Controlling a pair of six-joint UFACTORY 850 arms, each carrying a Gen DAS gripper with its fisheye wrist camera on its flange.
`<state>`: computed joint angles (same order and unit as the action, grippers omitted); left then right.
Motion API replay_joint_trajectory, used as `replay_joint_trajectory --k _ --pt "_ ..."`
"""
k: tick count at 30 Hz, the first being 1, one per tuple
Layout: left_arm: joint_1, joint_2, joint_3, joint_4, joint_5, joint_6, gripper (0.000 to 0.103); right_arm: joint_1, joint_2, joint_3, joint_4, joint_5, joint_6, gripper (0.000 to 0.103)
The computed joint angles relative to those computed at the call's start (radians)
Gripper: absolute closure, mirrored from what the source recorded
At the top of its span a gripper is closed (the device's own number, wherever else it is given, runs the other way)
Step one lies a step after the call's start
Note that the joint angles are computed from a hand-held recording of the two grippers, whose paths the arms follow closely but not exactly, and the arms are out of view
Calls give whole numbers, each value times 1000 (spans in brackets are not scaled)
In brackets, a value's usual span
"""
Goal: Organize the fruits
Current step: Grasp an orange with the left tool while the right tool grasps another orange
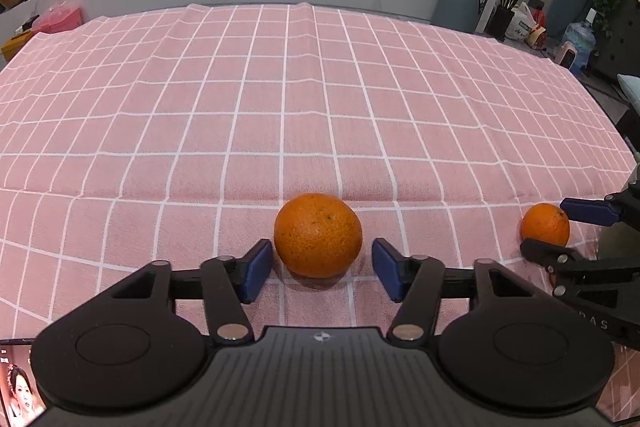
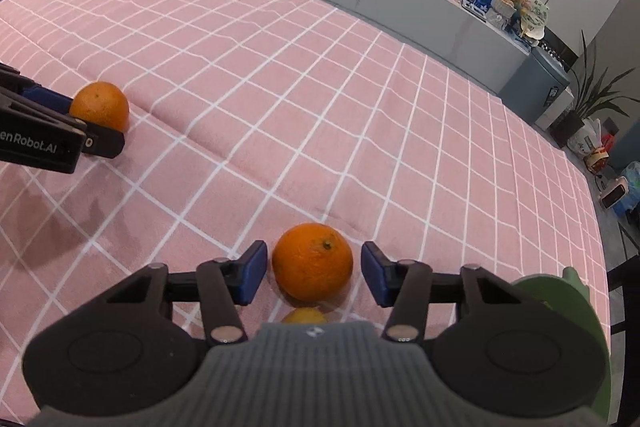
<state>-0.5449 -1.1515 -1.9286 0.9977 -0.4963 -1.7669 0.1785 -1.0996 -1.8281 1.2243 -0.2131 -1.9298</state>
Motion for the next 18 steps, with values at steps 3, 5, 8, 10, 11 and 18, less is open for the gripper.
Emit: replay_joint_trajectory --k 3,5,8,10,11,18 --pt "-1 -3 -2 8 -5 -17 48 1 -3 -4 -49 1 47 60" --pt "2 2 8 30 10 -49 51 2 0 1 -25 5 21 61" --pt "1 4 12 44 7 -61 52 4 -1 3 -4 9 1 61" --pt "-2 4 11 47 0 -67 53 5 1 10 40 13 -46 62" --pt "-2 4 10 49 -4 -75 53 5 3 14 71 14 -77 62" --pt "-35 50 73 224 -24 -285 54 -6 54 85 371 -17 -379 62"
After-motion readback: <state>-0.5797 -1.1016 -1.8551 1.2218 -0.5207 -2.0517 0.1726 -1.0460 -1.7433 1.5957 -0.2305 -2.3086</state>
